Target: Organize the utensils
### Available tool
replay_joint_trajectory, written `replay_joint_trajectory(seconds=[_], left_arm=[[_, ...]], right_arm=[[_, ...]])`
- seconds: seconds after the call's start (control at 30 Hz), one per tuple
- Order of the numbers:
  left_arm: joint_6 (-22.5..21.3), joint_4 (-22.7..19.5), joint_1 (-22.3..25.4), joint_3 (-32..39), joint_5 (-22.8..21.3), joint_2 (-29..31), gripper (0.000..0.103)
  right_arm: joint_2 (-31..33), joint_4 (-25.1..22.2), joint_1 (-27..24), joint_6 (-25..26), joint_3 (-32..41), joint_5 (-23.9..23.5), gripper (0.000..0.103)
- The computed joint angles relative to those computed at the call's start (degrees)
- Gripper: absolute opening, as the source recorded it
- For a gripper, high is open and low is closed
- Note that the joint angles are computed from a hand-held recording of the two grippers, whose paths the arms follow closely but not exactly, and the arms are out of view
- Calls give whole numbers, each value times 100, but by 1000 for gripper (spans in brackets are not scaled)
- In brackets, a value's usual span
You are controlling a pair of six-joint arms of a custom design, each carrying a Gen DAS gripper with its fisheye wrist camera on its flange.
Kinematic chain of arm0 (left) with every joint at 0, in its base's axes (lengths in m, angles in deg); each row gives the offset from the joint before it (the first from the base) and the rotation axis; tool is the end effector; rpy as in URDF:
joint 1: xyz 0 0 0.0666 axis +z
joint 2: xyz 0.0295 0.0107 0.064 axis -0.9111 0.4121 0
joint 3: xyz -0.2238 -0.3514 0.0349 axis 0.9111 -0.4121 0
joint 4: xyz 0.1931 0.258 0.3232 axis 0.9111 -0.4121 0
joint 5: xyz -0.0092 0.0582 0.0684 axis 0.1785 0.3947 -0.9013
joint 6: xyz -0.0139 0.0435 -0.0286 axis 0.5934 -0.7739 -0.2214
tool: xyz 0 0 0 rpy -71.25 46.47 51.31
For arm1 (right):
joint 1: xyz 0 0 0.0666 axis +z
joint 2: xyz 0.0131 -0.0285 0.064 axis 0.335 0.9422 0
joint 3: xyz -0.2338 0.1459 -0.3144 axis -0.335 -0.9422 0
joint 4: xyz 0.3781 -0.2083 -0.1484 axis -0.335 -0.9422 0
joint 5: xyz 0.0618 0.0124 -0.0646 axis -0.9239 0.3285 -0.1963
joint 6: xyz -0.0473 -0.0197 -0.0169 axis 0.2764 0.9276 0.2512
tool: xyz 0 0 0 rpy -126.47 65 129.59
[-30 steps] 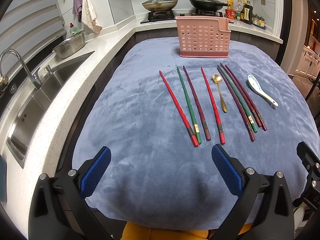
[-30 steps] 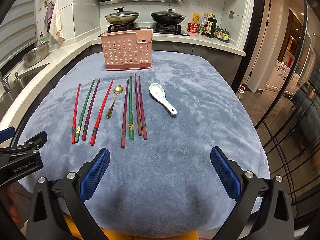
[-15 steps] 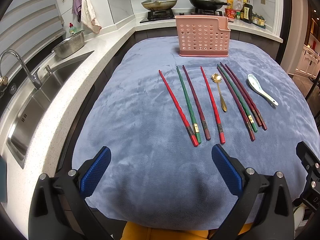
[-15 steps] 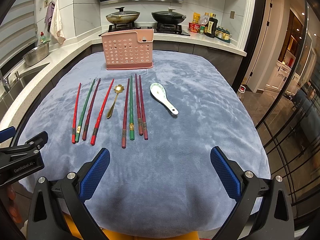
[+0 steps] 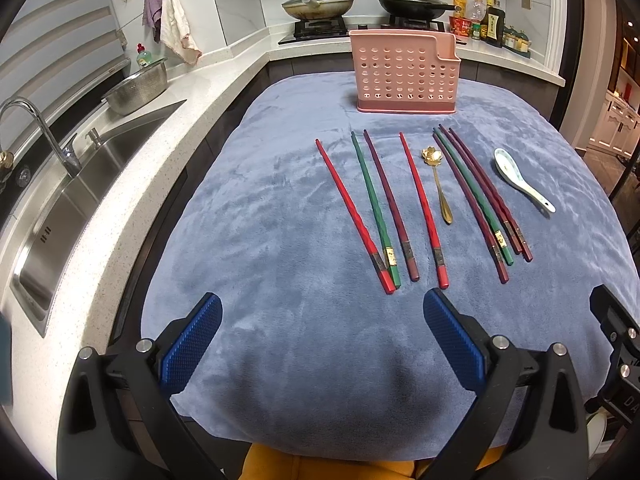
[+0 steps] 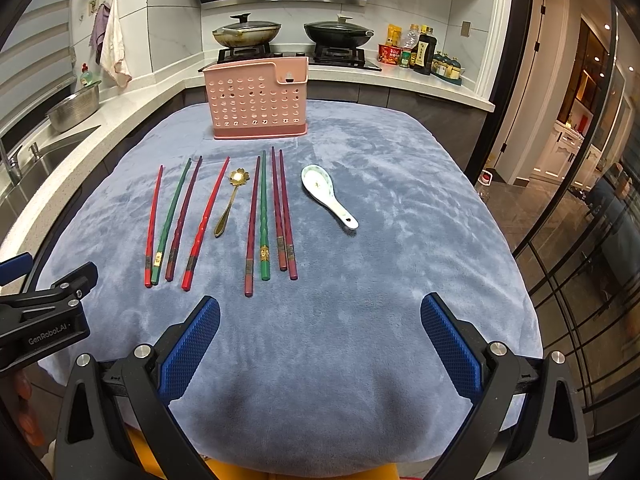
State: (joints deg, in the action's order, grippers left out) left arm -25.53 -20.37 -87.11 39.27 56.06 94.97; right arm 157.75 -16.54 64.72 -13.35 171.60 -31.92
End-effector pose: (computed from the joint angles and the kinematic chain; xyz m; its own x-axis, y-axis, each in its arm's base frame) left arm 0.5649 -0.2204 0.3761 -0.6785 0.3788 -0.6295 0.4051 0.9077 0.1096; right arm 0.4521 0.4191 0.3826 -0.6460 0.3279 -0.6893 0.5158 0.8532 -0.0774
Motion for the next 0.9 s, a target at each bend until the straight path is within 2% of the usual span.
replay_joint_trajectory(seconds=[0.07,0.2,0.23,0.3,0.33,0.4,0.47,0.53,0.6,0.7,0.8,0.87,0.9], left_arm=[[24,38,8,-1,73,45,96],[414,-361,103,261,472,320,96],[574,-499,146,347,707,384,96],[664,-557,176,444,785,510,96],[686,-544,183,483,791,571,96],[779,-197,218,457,899,625,96],[915,-191,236,628,1006,804,96],[858,-750,205,926,767,1046,96],[871,-895,175,1113,682,1231,95],[867,-882,122,1302,589,1433,94],[891,-694,111,1411,575,1585,91],[865,-777,113,1519,568,1700,82],[870,-827,123,1569,608,1757,83]], right_arm=[[-15,34,-6,-5,-17,-25,96],[-28,98,-48,-60,-72,-141,96],[-33,122,-61,-63,-87,-179,96],[-22,213,-99,-41,-138,-247,96],[-32,258,-121,-22,-172,-279,96],[-41,319,-160,-11,-218,-342,96],[-43,386,-199,4,-258,-406,96],[-61,441,-236,25,-304,-450,96],[-64,483,-282,46,-333,-475,96],[-64,527,-366,60,-358,-482,96],[-83,682,-482,139,-405,-502,96],[-80,772,-568,232,-407,-496,96],[-72,820,-621,295,-402,-476,96]])
